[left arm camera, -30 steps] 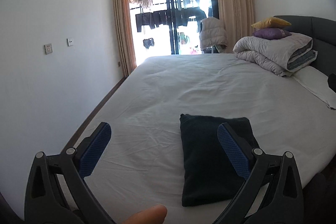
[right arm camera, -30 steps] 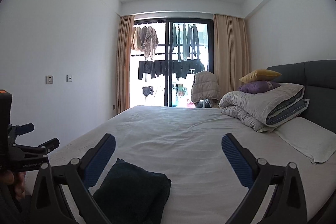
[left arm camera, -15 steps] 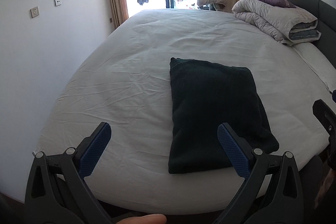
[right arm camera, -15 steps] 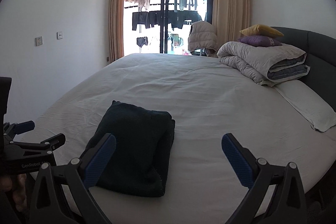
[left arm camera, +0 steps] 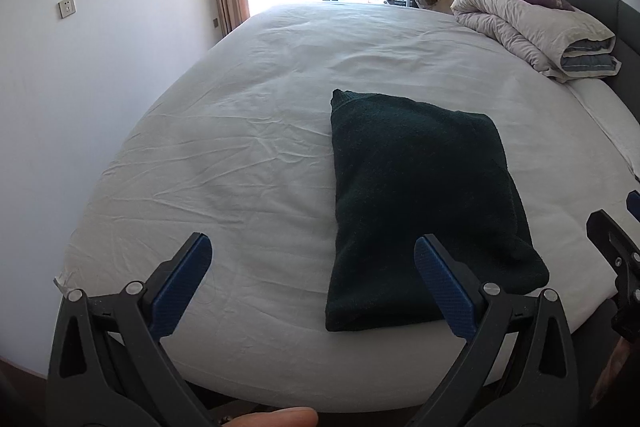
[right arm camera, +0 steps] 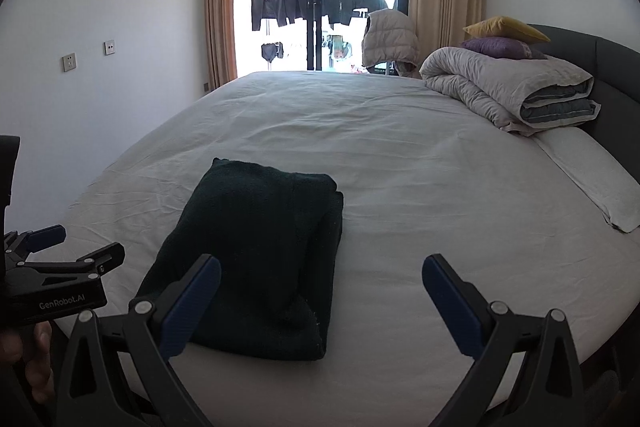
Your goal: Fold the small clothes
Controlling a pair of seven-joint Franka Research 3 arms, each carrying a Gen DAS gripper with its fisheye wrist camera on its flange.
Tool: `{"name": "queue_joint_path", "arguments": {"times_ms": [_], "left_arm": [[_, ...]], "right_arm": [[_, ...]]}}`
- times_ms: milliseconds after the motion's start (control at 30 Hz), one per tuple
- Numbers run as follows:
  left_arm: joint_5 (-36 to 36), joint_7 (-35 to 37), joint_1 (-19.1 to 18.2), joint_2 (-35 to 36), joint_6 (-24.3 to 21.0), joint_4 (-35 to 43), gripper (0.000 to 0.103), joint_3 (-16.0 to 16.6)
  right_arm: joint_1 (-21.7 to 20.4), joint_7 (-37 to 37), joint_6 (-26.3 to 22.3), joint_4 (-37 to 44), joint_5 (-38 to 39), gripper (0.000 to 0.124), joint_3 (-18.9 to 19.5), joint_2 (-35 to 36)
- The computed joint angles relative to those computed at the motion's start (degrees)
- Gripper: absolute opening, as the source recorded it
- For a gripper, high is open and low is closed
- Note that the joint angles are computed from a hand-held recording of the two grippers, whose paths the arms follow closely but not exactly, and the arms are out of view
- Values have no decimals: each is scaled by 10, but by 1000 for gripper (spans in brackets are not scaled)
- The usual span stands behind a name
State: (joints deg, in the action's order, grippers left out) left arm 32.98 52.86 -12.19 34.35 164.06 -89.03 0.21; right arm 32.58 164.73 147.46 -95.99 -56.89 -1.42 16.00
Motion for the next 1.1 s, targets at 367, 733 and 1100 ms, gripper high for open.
{"name": "queue_joint_path", "arguments": {"times_ms": [367, 733, 1100], "left_arm": [[-3, -1, -2, 10, -12, 12, 103, -2], [-18, 17, 1, 32, -29, 39, 103, -10], [-31, 26, -1, 50, -39, 61, 103, -10]], "right_arm": [[-3, -27, 4, 3, 41, 103, -2, 9], [-3, -50, 13, 9, 79, 103, -9, 21], [0, -72, 15, 17, 107, 103, -17, 32]]}}
